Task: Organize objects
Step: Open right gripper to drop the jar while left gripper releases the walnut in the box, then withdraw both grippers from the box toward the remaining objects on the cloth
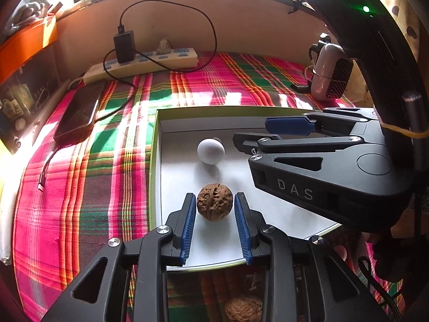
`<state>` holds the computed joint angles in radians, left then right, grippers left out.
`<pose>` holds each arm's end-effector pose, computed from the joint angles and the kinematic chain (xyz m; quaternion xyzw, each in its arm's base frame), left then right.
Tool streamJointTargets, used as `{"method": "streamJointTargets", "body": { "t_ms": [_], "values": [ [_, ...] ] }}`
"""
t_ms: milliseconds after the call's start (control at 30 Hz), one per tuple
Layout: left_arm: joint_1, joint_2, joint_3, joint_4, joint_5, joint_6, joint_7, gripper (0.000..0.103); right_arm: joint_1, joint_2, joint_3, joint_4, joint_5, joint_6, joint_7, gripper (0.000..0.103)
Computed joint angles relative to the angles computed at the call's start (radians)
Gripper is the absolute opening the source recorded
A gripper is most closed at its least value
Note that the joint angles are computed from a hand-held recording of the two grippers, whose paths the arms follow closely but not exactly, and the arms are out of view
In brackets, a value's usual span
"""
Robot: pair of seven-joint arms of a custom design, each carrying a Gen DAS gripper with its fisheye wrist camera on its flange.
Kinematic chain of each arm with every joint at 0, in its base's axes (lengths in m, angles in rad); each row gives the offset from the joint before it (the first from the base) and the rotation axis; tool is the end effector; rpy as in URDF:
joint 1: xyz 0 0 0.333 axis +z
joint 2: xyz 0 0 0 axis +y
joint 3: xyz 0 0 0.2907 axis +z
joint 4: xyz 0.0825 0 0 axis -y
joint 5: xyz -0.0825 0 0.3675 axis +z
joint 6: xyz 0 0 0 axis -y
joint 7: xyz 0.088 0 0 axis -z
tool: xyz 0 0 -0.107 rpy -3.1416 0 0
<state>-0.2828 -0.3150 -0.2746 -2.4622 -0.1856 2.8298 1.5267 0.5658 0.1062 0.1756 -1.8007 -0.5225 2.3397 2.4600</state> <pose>0.4080 -0.2496 0.4706 -0.5319 0.7793 -0.2995 0.1416 0.4594 0.4047 0.5126 -0.7181 0.6292 -0.2050 0.2156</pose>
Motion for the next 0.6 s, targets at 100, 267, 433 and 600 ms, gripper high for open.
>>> {"method": "streamJointTargets", "body": {
  "t_ms": [100,267,433,600],
  "values": [
    [-0.002,-0.006,0.003,0.001,-0.006,0.001,0.001,0.028,0.003,-0.013,0.001,-0.009,-0.010,-0.004,0.016,0.042],
    [-0.014,-0.028,0.011,-0.011,-0.025,-0.002,0.014,0.028,0.005,-0.036,0.007,-0.024,-0.026,-0.011,0.042,0.042],
    [-0.024,-0.066,0.018,-0.035,-0.050,-0.002,0.030,0.028,0.006,-0.066,0.017,-0.049,-0.040,-0.017,0.074,0.042],
    [-0.029,-0.102,0.024,-0.061,-0.069,0.001,0.038,0.028,0.007,-0.096,0.030,-0.074,-0.051,-0.028,0.104,0.042]
  ]
}}
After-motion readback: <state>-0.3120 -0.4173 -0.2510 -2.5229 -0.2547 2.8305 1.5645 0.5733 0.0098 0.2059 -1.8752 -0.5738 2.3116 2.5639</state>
